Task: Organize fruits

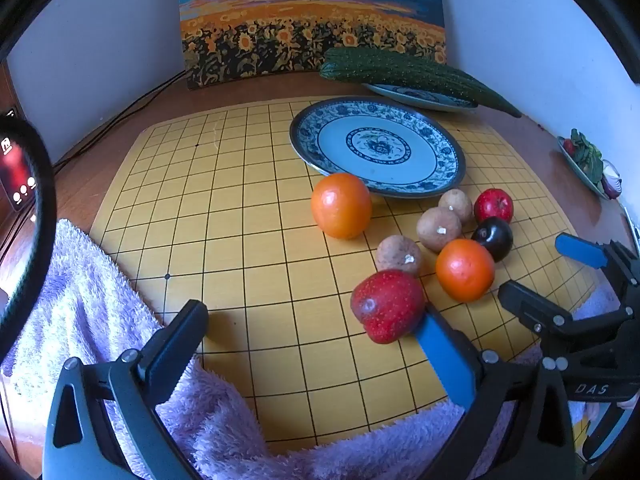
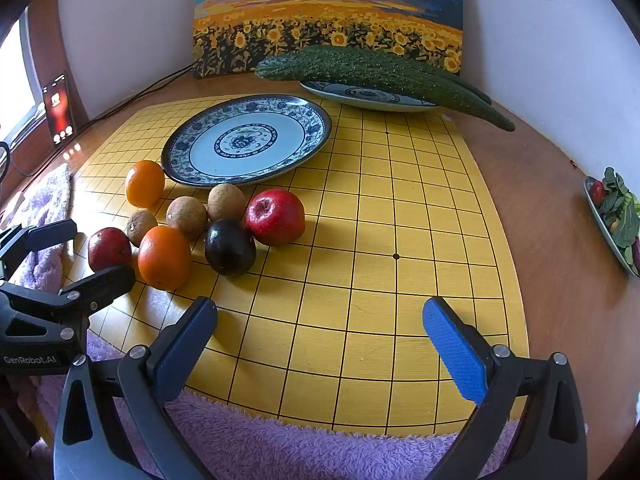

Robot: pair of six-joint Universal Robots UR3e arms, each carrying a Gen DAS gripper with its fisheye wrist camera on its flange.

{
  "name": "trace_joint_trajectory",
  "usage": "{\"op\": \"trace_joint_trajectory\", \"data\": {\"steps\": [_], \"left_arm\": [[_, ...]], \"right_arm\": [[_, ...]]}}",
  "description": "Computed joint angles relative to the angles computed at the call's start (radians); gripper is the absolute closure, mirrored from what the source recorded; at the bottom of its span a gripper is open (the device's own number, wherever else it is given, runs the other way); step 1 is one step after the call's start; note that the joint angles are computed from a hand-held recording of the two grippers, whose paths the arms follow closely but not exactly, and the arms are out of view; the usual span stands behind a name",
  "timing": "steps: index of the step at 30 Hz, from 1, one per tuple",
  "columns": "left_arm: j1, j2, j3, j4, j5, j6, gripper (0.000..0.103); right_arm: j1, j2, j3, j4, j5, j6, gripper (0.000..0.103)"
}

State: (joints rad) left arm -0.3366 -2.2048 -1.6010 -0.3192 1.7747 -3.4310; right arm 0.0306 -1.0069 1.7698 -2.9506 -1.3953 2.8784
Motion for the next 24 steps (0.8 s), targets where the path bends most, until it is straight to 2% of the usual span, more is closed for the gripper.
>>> {"op": "trace_joint_trajectory", "data": {"steps": [24], "left_arm": [[-0.001, -0.001, -0.001, 0.006, 0.003, 0.001, 0.000]], "right_arm": [[0.000, 0.001, -0.001, -0.001, 0.000, 0.000, 0.000]]}}
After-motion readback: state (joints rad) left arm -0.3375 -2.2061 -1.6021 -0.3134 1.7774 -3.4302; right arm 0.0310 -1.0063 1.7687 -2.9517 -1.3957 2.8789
